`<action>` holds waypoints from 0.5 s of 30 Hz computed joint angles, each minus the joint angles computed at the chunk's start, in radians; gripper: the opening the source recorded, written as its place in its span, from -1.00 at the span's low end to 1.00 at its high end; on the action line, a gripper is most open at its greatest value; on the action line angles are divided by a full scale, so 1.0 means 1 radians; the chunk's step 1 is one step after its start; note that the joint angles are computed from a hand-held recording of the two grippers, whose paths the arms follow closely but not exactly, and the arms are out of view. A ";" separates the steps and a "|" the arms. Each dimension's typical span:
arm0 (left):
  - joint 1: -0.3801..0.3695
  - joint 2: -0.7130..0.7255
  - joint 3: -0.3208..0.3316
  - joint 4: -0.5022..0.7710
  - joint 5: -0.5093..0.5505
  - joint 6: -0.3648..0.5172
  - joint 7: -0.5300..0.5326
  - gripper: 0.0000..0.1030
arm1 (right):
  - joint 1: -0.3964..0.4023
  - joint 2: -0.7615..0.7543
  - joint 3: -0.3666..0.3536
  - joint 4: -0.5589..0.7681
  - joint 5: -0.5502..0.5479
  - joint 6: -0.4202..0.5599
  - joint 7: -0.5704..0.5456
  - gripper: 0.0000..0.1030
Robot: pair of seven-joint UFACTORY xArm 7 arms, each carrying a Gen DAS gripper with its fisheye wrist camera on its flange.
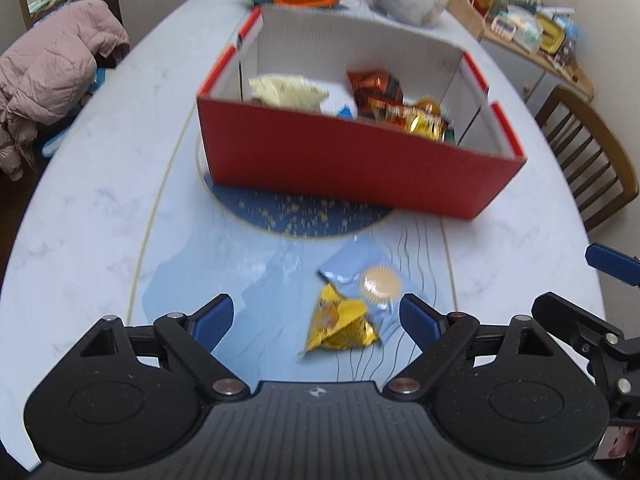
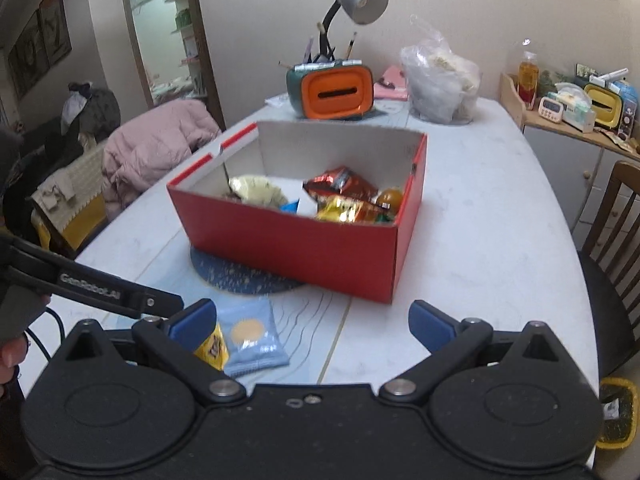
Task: Organize snacks
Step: 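Withdraw both tools from the box toward the last two snacks, then grasp the yellow wrapper with the left gripper while the right grasps the blue packet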
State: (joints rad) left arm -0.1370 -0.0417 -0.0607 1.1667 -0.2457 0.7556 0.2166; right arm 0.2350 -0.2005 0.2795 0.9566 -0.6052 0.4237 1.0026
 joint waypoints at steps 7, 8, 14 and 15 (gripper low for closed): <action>-0.010 0.041 -0.014 -0.007 0.102 -0.004 -0.082 0.76 | 0.019 0.003 0.002 -0.025 0.028 0.027 -0.030 0.99; -0.011 0.046 -0.015 -0.006 0.109 -0.004 -0.087 0.76 | 0.023 0.003 0.003 -0.029 0.027 0.031 -0.036 0.99; -0.023 0.086 -0.023 0.011 0.132 0.004 -0.119 0.75 | 0.039 0.014 -0.010 -0.035 0.067 0.037 -0.065 0.97; -0.025 0.092 -0.024 0.014 0.135 0.005 -0.127 0.75 | 0.041 0.015 -0.013 -0.037 0.075 0.036 -0.072 0.97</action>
State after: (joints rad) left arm -0.1619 0.0499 -0.0845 1.1808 -0.1106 0.7606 0.0893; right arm 0.2758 -0.1854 0.2664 0.9195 -0.5306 0.4595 0.9307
